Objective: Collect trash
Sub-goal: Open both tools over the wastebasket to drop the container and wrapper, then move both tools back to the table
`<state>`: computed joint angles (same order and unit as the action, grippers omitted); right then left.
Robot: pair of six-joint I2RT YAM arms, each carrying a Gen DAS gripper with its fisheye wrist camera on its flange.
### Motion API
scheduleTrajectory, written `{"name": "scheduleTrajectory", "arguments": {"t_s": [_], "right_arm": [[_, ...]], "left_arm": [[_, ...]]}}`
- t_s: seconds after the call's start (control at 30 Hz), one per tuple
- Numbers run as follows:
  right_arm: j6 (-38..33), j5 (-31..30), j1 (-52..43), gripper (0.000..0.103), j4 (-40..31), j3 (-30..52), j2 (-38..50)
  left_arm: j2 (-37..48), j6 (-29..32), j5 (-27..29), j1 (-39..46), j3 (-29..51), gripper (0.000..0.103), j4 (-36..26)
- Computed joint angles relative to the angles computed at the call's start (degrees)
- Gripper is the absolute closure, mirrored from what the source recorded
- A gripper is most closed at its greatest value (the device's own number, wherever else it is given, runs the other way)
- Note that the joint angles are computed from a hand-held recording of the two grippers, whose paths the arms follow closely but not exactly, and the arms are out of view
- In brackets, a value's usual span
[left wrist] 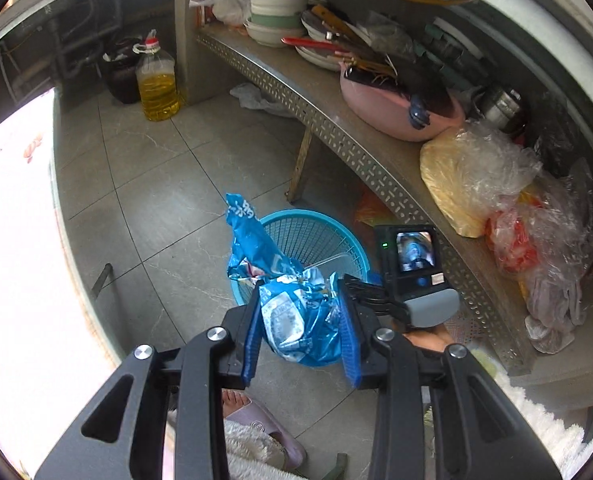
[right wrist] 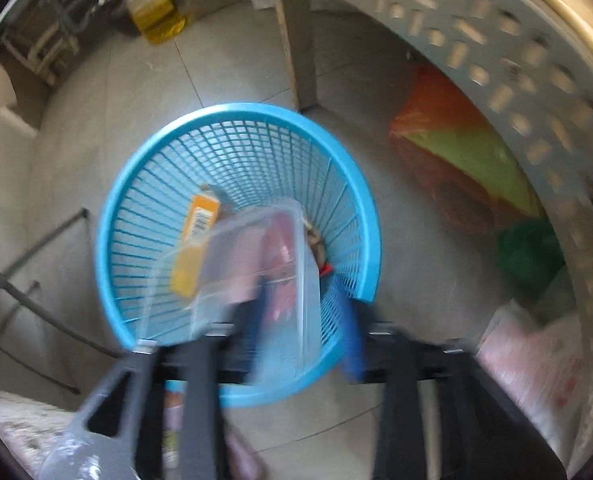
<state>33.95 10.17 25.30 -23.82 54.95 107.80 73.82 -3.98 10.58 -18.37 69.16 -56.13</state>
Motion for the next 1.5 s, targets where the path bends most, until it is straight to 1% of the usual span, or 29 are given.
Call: {"name": "scheduleTrajectory", "arguments": {"t_s": [0.07,0.17,0.27,0.33,0.37,0.43,0.47,0.53,0.6,0.67,0.8,0.9,1.0,1.03,1.17,1.3,1.4,1.5], "right_arm": [[0.48,1.38,0.20,0.054,1.95,-3.09,-3.03],[3.88,2.70,0.56,0.050,4.15,-11.25,-13.24],[7.72,3.63,1.82,0.048,1.66,-18.03,-24.58],[10.64,3.76,3.42,0.047,-1.43,-20.31,-29.91],[11.91,3.56,4.16,0.047,-2.91,-21.54,-32.35],[14.51,2.66,5.75,0.047,-6.07,-23.37,-36.06],[15.31,2.02,5.98,0.047,-7.55,-23.81,-37.40],[17.20,1.27,7.08,0.047,-10.13,-24.94,-40.16],[18.18,1.05,7.89,0.047,-12.38,-24.17,-41.35],[19.15,1.19,8.86,0.047,-13.71,-24.23,-43.26],[19.63,1.62,11.10,0.047,-13.80,-22.62,-43.28],[19.53,1.71,12.74,0.046,-14.46,-20.21,-42.87],[20.14,2.84,14.97,0.039,-16.31,-16.82,-43.19],[20.41,3.15,15.61,0.036,-15.94,-16.33,-43.07],[21.41,3.26,18.00,0.030,-17.04,-12.81,-44.19],[21.31,3.86,20.09,0.025,-18.99,-8.88,-45.44],[21.43,4.44,21.86,0.022,-20.64,-5.69,-45.11],[21.78,3.98,23.17,0.021,-21.56,-3.01,-44.24]], "left_arm": [[1.74,-0.49,0.30,-0.61,0.45,0.071,0.52],[4.25,-1.31,-0.09,-2.16,1.10,0.071,1.49],[7.81,-2.47,-0.27,-4.13,2.62,0.070,1.85],[10.74,-3.85,-0.19,-5.58,4.04,0.068,2.51],[12.48,-4.56,-0.07,-6.34,4.92,0.066,2.85],[16.56,-6.38,0.32,-7.58,7.31,0.042,3.66],[17.72,-7.54,0.29,-7.91,7.81,0.038,4.50],[19.04,-9.32,-1.50,-9.05,8.57,0.033,5.21],[18.18,-10.14,-1.12,-9.23,8.07,0.029,5.54],[15.90,-10.50,-0.93,-9.16,6.43,0.028,5.92],[10.64,-9.53,-1.61,-7.84,4.12,0.027,3.99],[5.36,-8.20,-1.02,-5.65,2.05,0.026,2.25],[-0.88,-6.74,-1.49,-2.83,0.31,0.026,-0.07],[-2.74,-6.22,-1.36,-1.78,0.05,0.026,-1.10],[-10.65,-1.33,1.27,5.35,-0.67,0.026,-5.67],[-16.89,5.90,6.71,16.40,-0.14,0.023,-11.40],[-20.57,13.41,13.40,28.57,-0.13,0.023,-15.89],[-22.33,23.71,20.68,42.79,0.18,0.022,-21.26]]}}
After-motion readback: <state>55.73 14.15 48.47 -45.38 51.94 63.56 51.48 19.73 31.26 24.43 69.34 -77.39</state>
